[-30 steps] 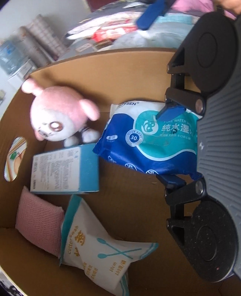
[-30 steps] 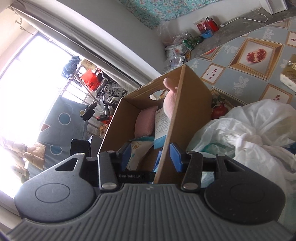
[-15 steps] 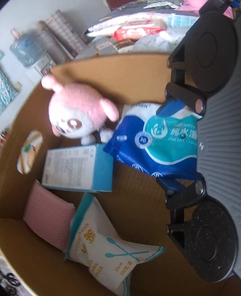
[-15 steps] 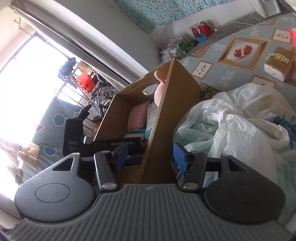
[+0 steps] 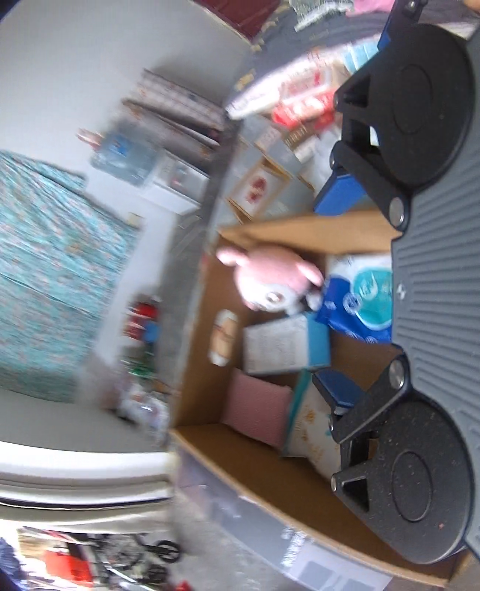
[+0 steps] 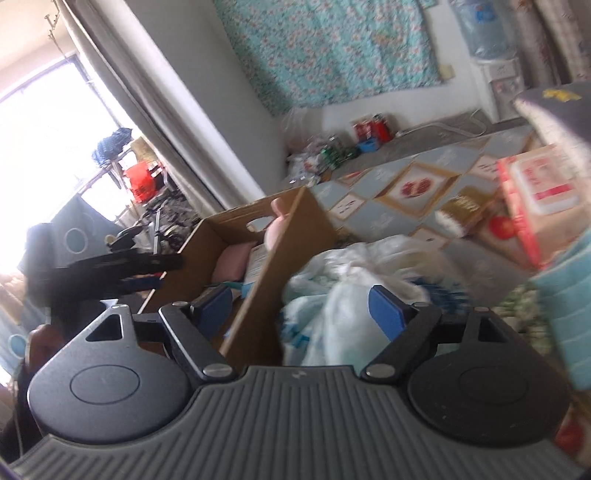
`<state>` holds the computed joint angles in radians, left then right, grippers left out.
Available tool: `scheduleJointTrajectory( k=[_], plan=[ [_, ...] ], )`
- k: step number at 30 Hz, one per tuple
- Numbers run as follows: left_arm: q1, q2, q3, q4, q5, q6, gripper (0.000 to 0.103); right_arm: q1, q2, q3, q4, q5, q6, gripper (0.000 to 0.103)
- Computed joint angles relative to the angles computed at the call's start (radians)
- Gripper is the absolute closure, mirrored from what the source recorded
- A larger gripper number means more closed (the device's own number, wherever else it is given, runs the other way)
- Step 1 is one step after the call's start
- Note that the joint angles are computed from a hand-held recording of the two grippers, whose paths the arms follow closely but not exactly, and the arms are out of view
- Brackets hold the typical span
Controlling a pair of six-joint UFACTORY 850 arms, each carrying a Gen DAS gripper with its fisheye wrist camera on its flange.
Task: Organize soft objects
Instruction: 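Move both tools away from the box back toward the pile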
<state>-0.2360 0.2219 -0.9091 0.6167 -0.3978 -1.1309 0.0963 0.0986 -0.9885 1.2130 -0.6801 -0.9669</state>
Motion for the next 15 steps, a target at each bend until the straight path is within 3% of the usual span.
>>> scheduleJointTrajectory(
  k=[6, 11, 15],
  plan=[
    [-0.172, 0.057, 0.012, 0.240, 0.016, -0.222, 0.008, -0.140, 0.121, 0.090, -0.090, 0.041, 0.032, 0.021],
    [-0.292, -0.027, -0.021, 0.305, 0.100, -0.259, 0.008, -0.248, 0.162, 0.130, -0.186, 0.060, 0.086, 0.021],
    [-0.364, -0.139, -0.061, 0.392, 0.153, -0.305, 0.008, -0.287, 0.158, 0.137, -0.290, 0.110, 0.125, 0.021]
  ],
)
